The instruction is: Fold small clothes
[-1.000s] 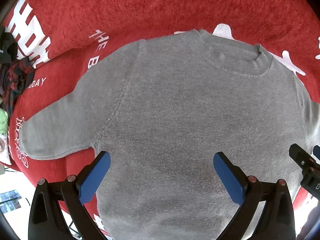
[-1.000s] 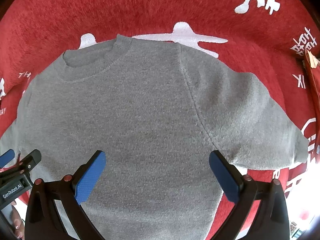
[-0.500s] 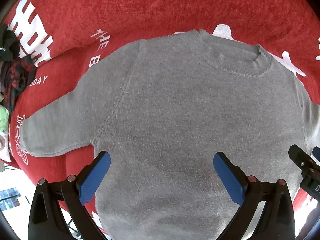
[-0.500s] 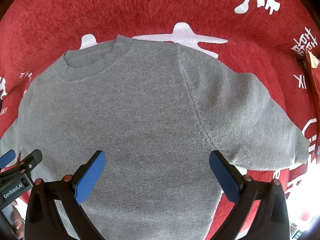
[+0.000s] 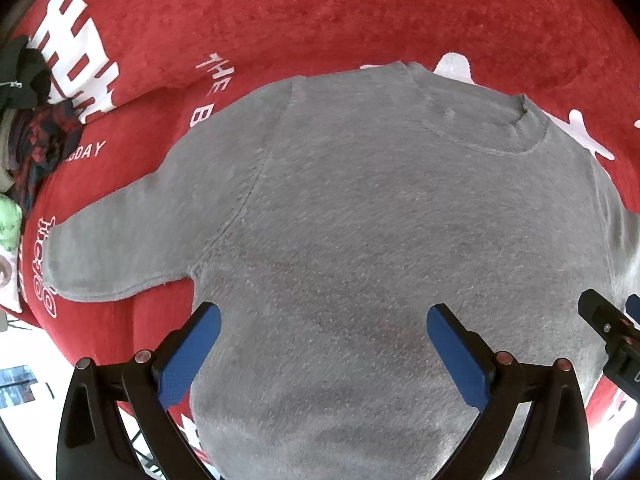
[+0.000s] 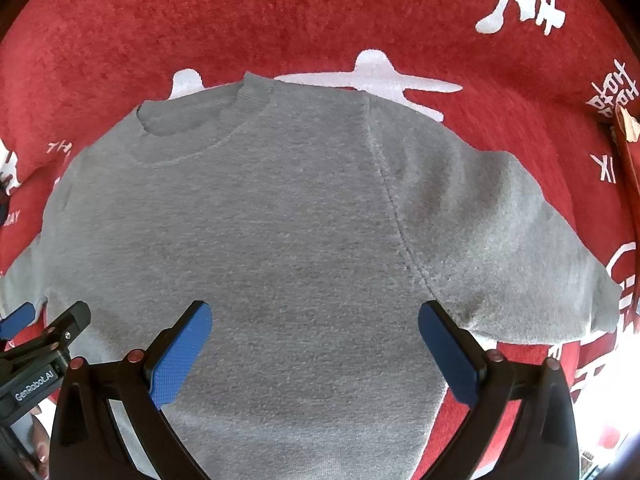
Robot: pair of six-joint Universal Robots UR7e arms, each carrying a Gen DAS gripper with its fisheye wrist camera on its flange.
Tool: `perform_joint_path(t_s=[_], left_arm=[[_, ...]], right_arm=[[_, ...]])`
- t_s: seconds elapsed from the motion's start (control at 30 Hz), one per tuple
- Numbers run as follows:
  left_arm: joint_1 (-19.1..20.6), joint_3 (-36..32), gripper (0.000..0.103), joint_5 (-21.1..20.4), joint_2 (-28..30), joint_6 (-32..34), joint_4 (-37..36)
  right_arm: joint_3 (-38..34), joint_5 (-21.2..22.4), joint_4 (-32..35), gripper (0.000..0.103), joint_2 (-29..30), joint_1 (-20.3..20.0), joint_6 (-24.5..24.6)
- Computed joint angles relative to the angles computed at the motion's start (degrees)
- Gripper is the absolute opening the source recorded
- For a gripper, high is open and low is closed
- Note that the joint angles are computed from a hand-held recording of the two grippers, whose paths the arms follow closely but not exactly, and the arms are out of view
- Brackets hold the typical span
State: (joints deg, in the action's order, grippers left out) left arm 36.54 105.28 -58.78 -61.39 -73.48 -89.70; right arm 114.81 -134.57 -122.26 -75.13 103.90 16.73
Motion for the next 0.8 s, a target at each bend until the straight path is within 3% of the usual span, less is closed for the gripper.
perform_joint_path(t_s=[0.8], left_arm=[[0.9, 3.5, 0.103, -0.3, -3.8, 2.1, -2.4]], right_arm=[[-0.9, -1.1, 2.0, 0.103, 1.1, 2.0, 3.7]])
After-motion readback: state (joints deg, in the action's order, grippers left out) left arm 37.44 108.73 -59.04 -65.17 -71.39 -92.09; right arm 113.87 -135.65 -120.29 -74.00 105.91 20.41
